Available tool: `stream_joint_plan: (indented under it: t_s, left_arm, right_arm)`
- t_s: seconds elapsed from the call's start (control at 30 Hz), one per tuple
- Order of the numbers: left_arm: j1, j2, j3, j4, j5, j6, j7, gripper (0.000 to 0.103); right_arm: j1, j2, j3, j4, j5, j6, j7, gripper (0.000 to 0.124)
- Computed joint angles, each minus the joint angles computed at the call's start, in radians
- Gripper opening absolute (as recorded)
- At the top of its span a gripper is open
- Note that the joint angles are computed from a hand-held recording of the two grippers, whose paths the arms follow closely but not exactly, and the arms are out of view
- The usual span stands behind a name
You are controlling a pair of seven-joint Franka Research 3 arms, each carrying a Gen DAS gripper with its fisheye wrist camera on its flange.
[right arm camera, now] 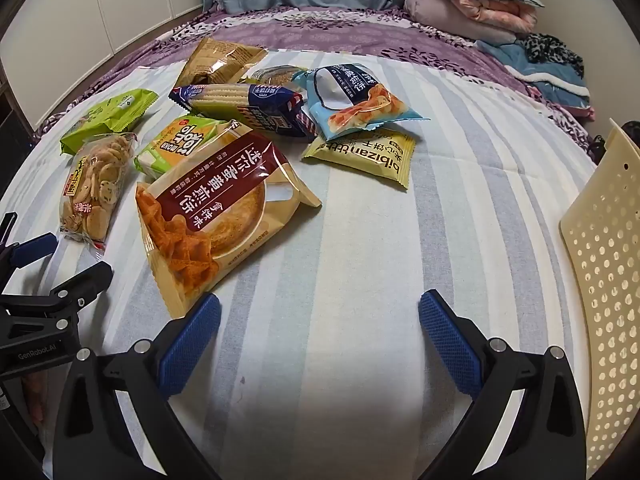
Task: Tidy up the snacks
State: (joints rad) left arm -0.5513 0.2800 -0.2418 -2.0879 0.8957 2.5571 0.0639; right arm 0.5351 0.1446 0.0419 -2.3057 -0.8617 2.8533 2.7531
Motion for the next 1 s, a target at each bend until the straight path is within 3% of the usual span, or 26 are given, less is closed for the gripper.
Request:
stream_joint_plan:
  t_s: [0.03, 0.07, 1.0]
  left_arm:
    - [0.002, 0.003, -0.005, 0.005, -0.018, -0.014, 0.020, 0.101]
    - [0.002, 0.003, -0.004, 0.005, -0.018, -0.012, 0.019, 0.101]
    - [-0.003, 0.004, -0.002, 0.008, -0.016, -0.019, 0.018, 0.101]
  right_arm:
    - [-0.001, -0.004, -0.003, -0.008, -0.007, 0.008, 0.006, 0.098]
    - [0.018, 0.006, -0.006, 0.011, 0.022, -0.035, -0.030, 0.098]
    - [0.003, 0.001, 0.002, 0.007, -0.004, -0.012, 0.002, 0.098]
